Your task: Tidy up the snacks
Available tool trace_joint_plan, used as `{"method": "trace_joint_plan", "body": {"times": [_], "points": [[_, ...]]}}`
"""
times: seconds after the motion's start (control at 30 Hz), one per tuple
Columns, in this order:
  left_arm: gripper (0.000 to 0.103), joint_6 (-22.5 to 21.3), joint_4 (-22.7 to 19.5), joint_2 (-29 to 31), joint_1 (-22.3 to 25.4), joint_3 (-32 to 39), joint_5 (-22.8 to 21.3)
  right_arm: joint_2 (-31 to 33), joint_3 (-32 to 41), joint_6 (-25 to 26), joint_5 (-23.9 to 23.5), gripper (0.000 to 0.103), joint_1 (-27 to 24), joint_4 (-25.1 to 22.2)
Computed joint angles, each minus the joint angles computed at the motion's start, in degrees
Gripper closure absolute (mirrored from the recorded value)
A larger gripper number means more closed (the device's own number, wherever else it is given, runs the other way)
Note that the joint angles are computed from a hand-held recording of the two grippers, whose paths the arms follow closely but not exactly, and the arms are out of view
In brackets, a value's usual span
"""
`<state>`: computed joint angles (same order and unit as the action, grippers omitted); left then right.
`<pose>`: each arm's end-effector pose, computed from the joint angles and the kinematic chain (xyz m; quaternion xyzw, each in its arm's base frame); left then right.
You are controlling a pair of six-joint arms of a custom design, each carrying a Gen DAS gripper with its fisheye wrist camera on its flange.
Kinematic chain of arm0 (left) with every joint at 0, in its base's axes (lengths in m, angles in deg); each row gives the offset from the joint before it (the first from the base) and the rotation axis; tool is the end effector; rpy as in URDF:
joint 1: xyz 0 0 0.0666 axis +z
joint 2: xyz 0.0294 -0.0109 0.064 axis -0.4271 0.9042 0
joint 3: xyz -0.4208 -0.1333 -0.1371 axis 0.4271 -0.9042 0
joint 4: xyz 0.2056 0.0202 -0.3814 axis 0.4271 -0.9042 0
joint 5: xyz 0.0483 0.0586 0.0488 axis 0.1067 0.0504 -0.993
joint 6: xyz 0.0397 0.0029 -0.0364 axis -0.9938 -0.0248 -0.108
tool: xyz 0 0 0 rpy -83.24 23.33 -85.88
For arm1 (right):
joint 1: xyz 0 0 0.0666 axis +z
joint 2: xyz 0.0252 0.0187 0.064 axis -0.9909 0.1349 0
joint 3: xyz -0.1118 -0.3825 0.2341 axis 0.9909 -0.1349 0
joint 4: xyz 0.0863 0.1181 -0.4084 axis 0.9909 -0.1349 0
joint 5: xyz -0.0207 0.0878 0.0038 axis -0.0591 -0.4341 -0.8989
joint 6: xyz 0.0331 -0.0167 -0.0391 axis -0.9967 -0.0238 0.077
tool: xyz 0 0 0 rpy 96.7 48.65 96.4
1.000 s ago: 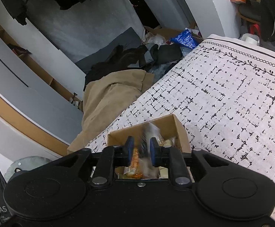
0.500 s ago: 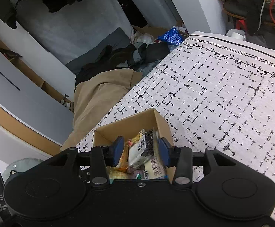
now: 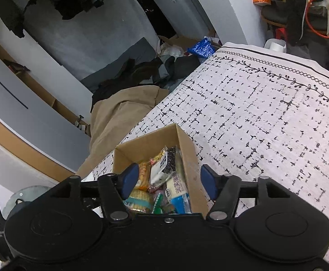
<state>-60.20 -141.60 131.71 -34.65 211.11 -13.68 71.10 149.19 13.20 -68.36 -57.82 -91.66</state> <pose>0.6728 -0.1177 0.5796 0.0285 0.9511 -0.1298 0.2789 0.5729 0.2519 0.5514 0.2680 0.8604 0.1963 0.3866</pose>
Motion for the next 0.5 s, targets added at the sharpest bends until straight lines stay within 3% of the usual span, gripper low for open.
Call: {"method": "trace_joint_plan", "body": {"times": [0.17, 0.23, 0.5], "points": [[0.022, 0.59, 0.27, -1.90, 0.59, -2.02, 1.13, -2.05, -1.96, 0.72, 1.36, 0.031, 1.09, -0.94], [0.022, 0.84, 1.87, -3.28, 0.77, -3.62, 1.07, -3.09, -2.80, 1.75, 2.83, 0.018, 1.76, -1.23], [0.021, -1.19, 3.28, -7.31, 1.54, -7.37, 0.78, -7.73, -6.50, 0.34, 8.35, 0.005, 4.11, -1.04]]}}
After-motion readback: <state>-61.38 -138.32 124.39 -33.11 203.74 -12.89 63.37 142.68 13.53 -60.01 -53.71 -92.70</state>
